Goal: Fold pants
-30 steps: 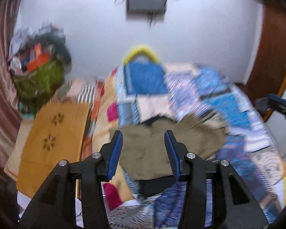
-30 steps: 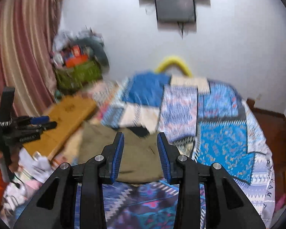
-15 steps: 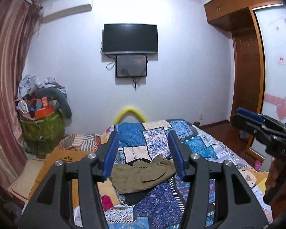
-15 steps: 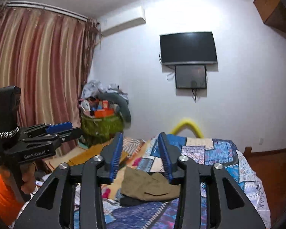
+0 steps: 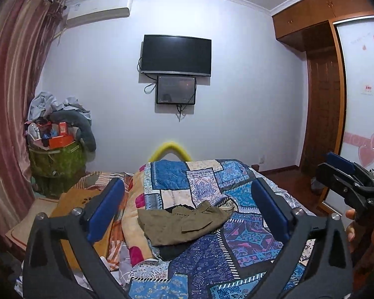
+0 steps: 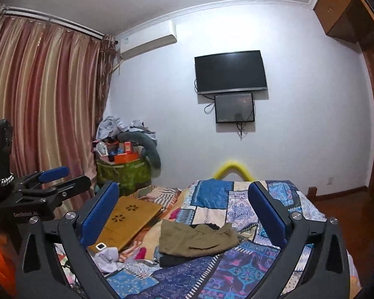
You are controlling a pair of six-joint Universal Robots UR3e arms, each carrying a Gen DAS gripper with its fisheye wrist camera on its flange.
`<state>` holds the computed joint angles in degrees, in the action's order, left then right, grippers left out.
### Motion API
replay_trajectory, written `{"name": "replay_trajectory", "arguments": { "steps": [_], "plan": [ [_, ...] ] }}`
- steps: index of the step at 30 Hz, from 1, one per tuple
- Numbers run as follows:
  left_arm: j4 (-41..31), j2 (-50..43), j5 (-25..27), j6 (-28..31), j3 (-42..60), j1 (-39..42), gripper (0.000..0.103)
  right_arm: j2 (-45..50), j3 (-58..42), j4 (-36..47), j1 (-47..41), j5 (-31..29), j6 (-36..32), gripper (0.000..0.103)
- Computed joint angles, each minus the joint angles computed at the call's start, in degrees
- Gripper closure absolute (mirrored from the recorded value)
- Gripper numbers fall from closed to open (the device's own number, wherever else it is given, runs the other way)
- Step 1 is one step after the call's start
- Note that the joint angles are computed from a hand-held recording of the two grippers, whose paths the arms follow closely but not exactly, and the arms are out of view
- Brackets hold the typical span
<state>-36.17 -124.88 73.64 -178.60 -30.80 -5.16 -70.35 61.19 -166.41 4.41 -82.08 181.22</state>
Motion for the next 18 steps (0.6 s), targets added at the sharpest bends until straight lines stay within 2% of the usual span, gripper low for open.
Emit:
{"name": "replay_trajectory", "arguments": {
  "steps": [13, 18],
  "plan": [
    [-2.1, -1.9, 0.0, 0.6, 2.6, -0.2, 0.000, -1.7, 3.8, -0.8, 0.3, -1.3, -0.1, 0.000],
    [-1.6, -0.9, -1.7, 0.6, 0.5, 0.4, 0.000, -2.0, 4.3, -0.5, 0.9, -2.2, -0.1, 0.000]
  ]
}}
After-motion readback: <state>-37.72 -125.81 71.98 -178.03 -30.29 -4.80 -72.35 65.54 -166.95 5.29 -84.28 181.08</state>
